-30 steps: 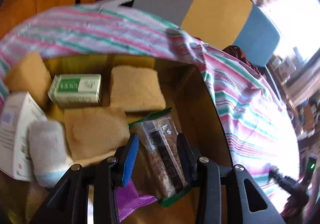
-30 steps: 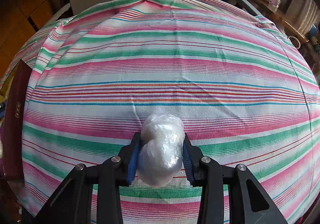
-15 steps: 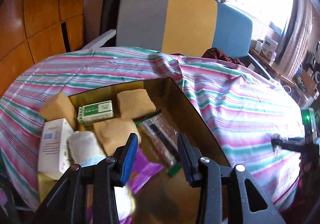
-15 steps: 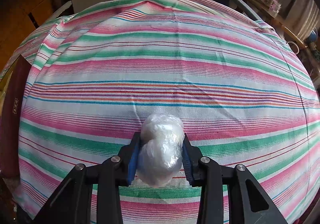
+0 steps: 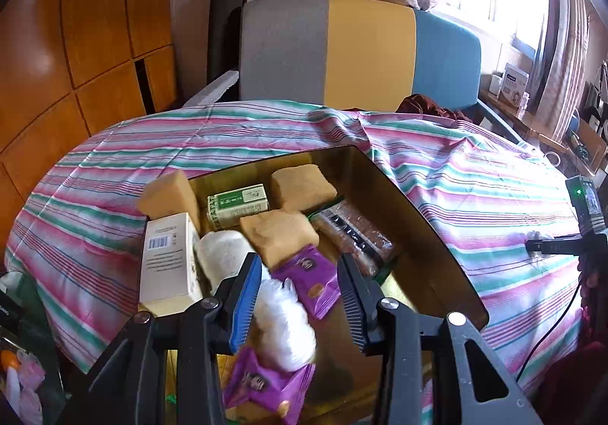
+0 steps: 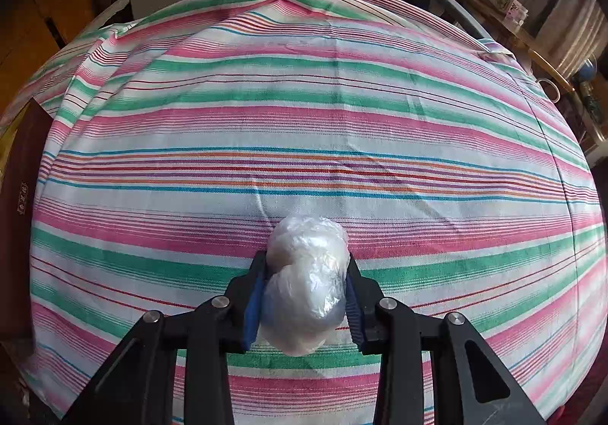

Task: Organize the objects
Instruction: 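Carry the plastic bundle into the gold tray and open the right gripper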

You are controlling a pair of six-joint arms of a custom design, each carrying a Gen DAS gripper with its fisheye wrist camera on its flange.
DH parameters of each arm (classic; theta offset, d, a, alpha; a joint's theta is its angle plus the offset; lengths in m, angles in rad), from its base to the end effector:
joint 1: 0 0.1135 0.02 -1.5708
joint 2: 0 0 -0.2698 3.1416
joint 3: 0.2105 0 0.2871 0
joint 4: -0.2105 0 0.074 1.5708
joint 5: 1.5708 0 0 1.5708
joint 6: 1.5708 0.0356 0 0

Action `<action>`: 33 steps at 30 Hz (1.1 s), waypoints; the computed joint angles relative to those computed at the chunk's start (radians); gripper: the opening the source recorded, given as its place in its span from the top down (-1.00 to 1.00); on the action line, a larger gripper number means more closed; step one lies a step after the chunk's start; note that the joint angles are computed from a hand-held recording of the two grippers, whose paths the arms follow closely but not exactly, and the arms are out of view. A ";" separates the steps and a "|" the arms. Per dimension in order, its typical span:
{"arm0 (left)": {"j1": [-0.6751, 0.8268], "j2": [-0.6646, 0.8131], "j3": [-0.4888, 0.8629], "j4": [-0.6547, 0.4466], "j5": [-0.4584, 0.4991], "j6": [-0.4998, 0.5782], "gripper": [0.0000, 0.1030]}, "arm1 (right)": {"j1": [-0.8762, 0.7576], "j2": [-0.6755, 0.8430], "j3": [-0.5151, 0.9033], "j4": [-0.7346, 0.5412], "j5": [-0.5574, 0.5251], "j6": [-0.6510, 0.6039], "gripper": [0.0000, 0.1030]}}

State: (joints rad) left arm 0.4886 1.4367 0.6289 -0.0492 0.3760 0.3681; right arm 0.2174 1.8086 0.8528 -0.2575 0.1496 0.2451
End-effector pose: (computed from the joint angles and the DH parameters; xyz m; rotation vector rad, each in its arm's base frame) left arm 0.2635 0.1253 0.1384 0.0249 2.3508 -0.0426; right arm 0.3261 0.0666 0.0787 0.0756 2.7580 -0.0870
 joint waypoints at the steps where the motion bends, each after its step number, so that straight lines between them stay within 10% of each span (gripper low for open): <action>1: 0.009 0.000 0.000 -0.004 0.004 0.004 0.19 | 0.009 -0.004 -0.001 -0.004 -0.002 0.013 0.28; 17: 0.136 0.029 0.024 -0.037 0.082 0.039 0.19 | 0.493 -0.137 0.107 0.047 -0.086 0.144 0.28; 33: 0.288 0.106 0.105 -0.062 0.101 0.025 -0.09 | 0.717 0.266 0.451 -0.030 -0.126 0.076 0.22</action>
State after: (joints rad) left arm 0.7765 1.5429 0.7339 -0.1108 0.4770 0.3935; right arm 0.9346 2.0748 1.3040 -0.2872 0.0234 0.3208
